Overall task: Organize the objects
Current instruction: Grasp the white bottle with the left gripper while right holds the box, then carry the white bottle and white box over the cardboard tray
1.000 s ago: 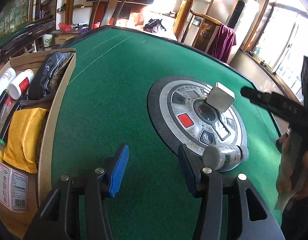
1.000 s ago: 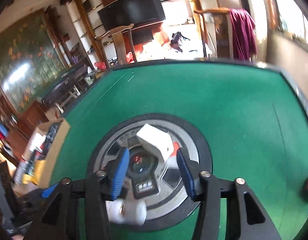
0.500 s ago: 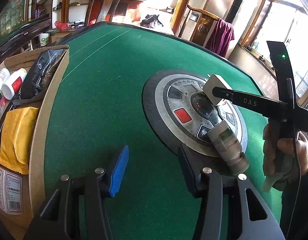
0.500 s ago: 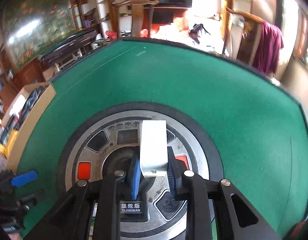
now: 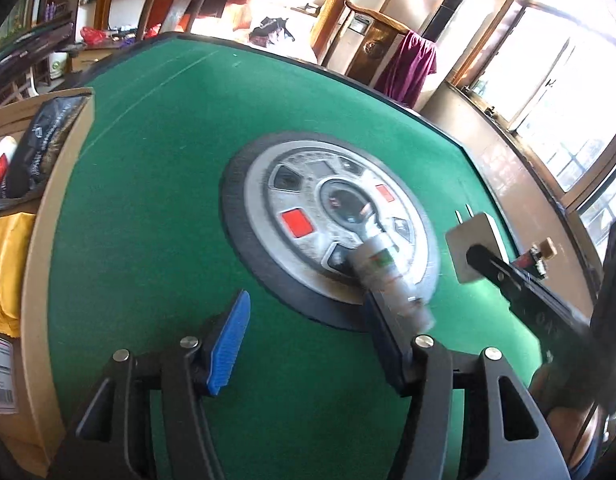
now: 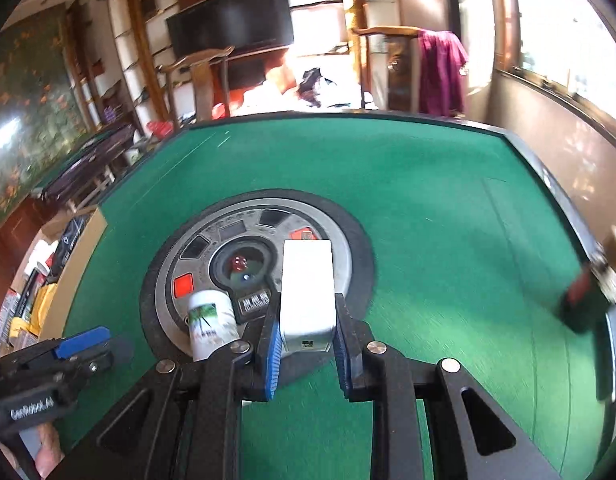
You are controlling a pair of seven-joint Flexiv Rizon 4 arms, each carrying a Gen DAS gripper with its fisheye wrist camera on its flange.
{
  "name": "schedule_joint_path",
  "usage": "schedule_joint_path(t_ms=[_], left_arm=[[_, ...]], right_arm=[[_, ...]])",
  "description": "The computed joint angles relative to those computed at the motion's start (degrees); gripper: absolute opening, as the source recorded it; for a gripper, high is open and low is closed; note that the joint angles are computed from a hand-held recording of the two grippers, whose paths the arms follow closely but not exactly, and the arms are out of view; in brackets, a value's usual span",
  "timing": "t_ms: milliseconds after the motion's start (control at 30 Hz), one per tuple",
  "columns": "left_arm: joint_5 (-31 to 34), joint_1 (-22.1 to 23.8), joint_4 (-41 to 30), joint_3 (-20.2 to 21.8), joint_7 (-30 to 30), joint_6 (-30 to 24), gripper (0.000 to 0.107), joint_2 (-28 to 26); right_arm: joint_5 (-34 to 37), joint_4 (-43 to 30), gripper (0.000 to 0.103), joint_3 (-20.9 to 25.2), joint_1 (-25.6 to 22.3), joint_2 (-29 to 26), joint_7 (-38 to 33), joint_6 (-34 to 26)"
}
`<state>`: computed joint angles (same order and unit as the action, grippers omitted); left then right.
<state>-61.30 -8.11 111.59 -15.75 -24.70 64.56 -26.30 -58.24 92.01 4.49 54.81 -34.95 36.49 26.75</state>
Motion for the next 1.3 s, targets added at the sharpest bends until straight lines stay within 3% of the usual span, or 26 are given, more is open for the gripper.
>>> schedule_joint_path(t_ms=[167,333,567,633,667,767,933,1300], left_arm=[[10.5,-2.6,-4.0,3.1,-15.1,-5.5,0.059,-1.0],[20.8,-4.9,-6.8,4.7,-28.3,-4.8,0.059,-3.0],[29.2,-6.0,-7.5,4.0,-36.1,-0.7,0.058,-4.7],[31.8,-6.8,-7.9,4.5,-38.4,0.8,0.05,-5.2],[33.2,-6.9,-7.9,4.6,-38.7,1.5,0.042,-5.2],[34.7,-5.8,-7.4,3.4,-38.3,2.3,0.033,-5.2],[32.4,-1.8,-4.8,-1.0,-32.9,5.0,0.033,-4.7],[18.5,6.3,4.3,-8.2,-16.1,12.2,0.033,-0.1]], right_arm=[[-4.3,4.5,0.024,0.1,0.7,3.7,8.5,-1.2],[-7.6,6.8,0.024,1.3,-0.8,5.5,11.6,-0.5],[-9.6,8.2,0.024,2.4,-2.1,6.6,14.1,-0.4],[-9.8,8.4,0.024,2.6,-2.3,6.7,14.3,-0.2],[-9.7,8.3,0.024,2.7,-2.4,6.6,14.0,-0.3],[-9.7,8.0,0.024,2.8,-2.2,6.4,14.0,-0.5],[-9.3,7.0,0.024,2.6,-2.3,5.6,12.6,0.3],[-8.3,4.2,0.024,1.6,-1.5,3.1,8.2,2.1]])
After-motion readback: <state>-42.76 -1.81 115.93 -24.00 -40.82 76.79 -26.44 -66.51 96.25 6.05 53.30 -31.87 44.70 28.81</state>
